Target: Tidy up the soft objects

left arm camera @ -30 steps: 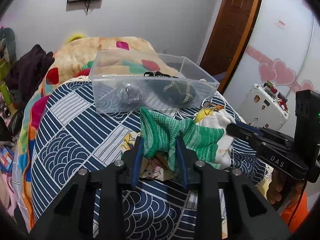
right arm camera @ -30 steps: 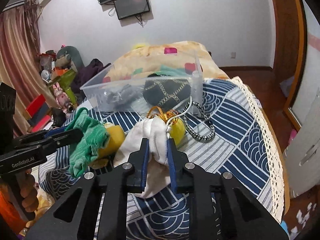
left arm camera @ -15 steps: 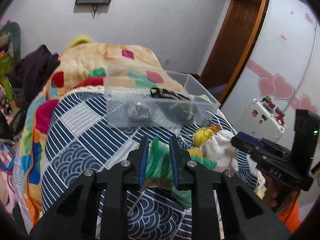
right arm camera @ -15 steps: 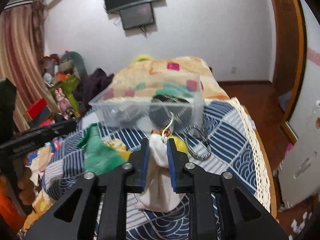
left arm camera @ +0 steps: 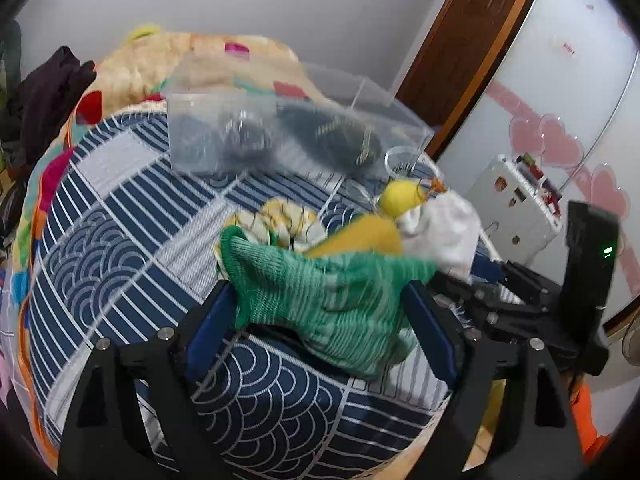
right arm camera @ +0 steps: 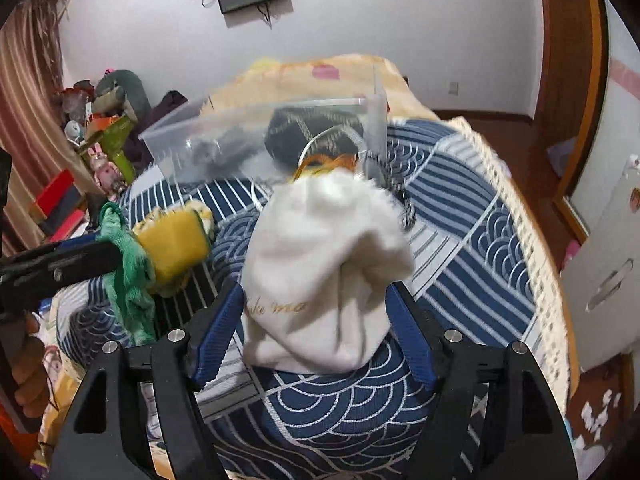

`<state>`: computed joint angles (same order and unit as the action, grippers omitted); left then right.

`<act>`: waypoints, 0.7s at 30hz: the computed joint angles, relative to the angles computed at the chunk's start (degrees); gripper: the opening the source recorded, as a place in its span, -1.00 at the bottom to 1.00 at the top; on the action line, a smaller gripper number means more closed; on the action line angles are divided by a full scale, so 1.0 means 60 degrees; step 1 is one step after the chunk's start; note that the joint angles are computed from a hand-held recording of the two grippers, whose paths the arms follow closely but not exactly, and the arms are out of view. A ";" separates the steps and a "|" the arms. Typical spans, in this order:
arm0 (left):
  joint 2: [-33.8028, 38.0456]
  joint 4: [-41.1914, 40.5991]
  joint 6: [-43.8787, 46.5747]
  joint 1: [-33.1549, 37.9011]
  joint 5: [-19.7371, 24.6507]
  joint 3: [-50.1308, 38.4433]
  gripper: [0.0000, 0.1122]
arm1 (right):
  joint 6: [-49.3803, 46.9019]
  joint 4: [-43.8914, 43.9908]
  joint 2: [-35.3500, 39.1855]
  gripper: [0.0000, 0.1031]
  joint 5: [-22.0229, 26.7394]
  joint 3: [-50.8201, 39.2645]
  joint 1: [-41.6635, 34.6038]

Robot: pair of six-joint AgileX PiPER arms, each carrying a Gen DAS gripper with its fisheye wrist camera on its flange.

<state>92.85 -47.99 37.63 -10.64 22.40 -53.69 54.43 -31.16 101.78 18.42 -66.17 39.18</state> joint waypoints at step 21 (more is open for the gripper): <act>-0.0967 -0.1156 0.1368 0.0517 0.0294 0.0580 -0.44 | -0.0896 0.0272 -0.0305 -0.65 -0.0189 -0.0213 0.0096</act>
